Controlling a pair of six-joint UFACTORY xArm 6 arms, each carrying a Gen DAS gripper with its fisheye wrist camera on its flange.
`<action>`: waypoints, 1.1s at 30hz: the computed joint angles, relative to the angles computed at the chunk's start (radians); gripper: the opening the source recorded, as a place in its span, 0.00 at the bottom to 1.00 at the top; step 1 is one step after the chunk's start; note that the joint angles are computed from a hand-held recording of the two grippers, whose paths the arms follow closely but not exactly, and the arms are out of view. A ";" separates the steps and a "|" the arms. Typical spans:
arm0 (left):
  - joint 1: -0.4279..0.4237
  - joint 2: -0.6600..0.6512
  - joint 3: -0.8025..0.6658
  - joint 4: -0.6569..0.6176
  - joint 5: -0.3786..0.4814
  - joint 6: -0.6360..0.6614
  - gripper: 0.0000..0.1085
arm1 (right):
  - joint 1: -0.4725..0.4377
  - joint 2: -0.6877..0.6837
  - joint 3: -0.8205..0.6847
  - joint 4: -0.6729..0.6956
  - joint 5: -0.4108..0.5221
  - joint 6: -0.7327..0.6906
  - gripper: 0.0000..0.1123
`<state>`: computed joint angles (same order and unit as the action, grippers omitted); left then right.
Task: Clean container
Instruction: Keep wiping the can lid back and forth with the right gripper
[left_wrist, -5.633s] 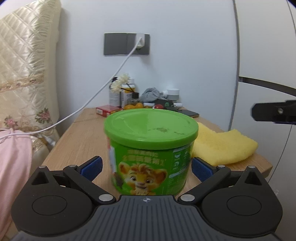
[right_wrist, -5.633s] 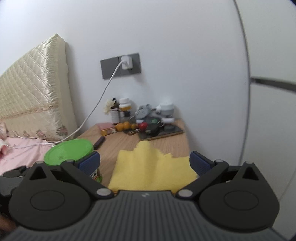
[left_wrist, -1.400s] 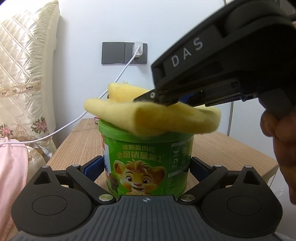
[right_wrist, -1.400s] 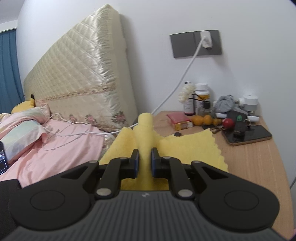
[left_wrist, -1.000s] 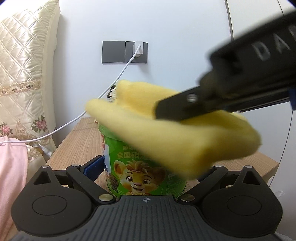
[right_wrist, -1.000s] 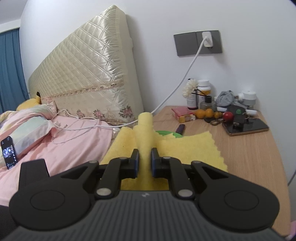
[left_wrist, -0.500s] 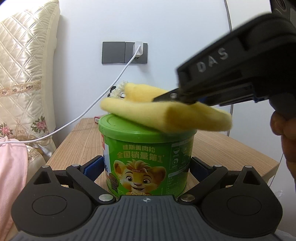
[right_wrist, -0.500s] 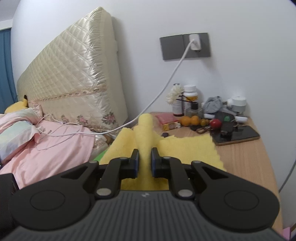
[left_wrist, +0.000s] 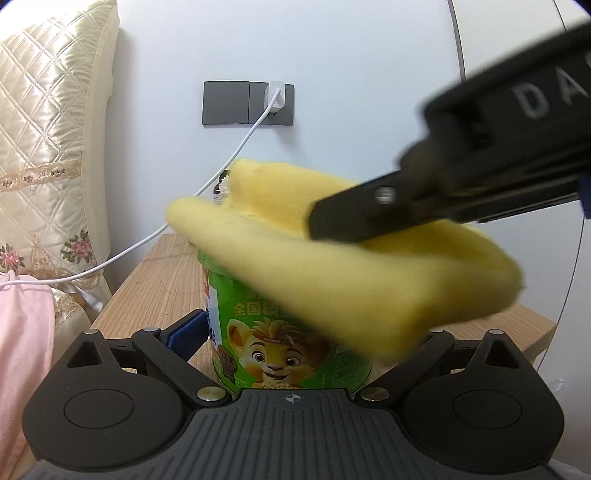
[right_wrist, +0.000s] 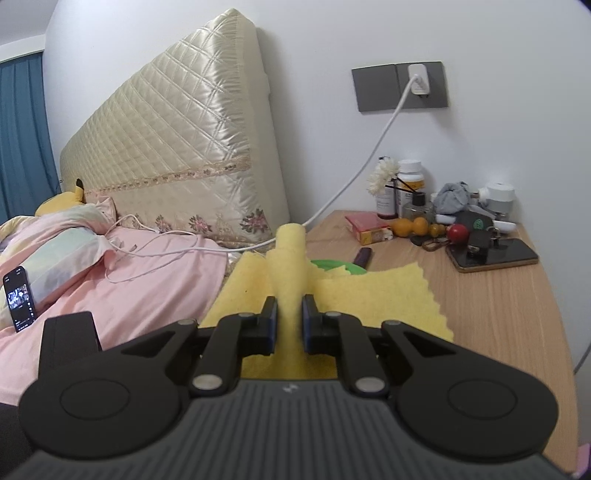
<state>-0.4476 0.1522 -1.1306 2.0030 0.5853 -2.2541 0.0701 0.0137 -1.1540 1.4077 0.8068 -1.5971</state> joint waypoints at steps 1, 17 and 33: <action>-0.004 -0.002 0.004 0.001 0.004 -0.002 0.91 | -0.003 -0.002 0.001 -0.001 -0.006 -0.004 0.13; 0.031 -0.012 0.008 0.039 -0.019 -0.020 0.91 | 0.059 0.087 -0.081 0.067 -0.137 -0.028 0.13; 0.061 0.022 -0.037 0.049 -0.059 -0.018 0.91 | 0.014 -0.021 0.026 0.026 -0.085 -0.017 0.12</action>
